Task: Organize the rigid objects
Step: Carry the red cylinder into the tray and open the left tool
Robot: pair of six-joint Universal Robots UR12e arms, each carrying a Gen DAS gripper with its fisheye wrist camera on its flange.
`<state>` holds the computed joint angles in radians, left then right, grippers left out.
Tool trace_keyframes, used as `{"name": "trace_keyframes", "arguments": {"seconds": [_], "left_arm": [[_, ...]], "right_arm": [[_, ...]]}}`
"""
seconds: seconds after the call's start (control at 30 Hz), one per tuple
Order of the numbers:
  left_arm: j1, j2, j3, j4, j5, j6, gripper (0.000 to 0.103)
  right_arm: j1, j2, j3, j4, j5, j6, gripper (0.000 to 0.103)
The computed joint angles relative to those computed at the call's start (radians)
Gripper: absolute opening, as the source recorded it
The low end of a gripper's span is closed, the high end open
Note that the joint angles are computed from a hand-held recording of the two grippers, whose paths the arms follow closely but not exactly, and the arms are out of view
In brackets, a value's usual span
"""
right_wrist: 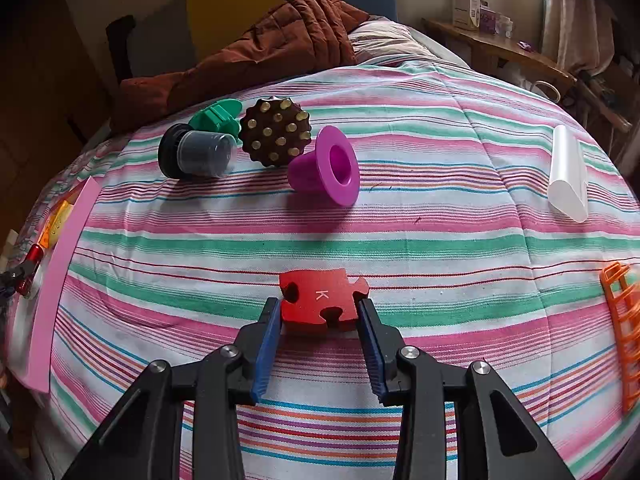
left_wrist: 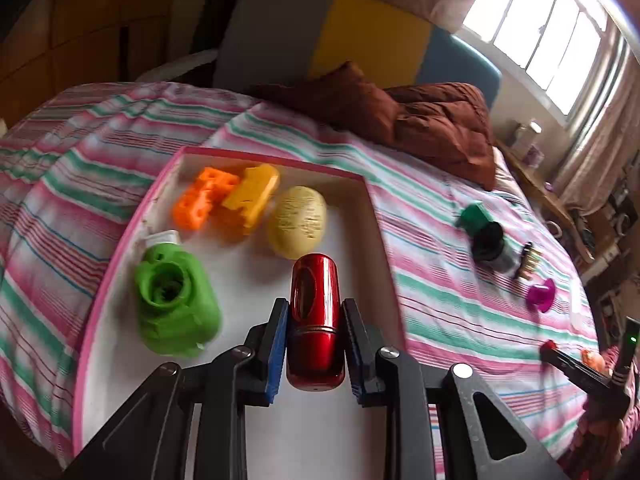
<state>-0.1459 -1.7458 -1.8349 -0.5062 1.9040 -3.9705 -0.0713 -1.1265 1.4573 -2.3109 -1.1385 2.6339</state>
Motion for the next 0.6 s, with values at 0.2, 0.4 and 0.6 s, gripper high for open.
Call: {"name": "trace_keyframes", "arguments": {"seconds": [0.2, 0.4, 0.6], "left_arm": [[0.026, 0.001, -0.006, -0.064, 0.013, -0.052, 0.026], [0.037, -0.004, -0.013, -0.032, -0.007, -0.073, 0.028], [0.015, 0.002, -0.018, 0.006, 0.007, -0.049, 0.035]], "right_arm": [[0.0, 0.001, 0.0, 0.0, -0.001, -0.001, 0.039], [0.001, 0.0, 0.0, -0.002, -0.003, 0.002, 0.039], [0.002, 0.002, 0.0, -0.006, -0.002, 0.005, 0.039]]}}
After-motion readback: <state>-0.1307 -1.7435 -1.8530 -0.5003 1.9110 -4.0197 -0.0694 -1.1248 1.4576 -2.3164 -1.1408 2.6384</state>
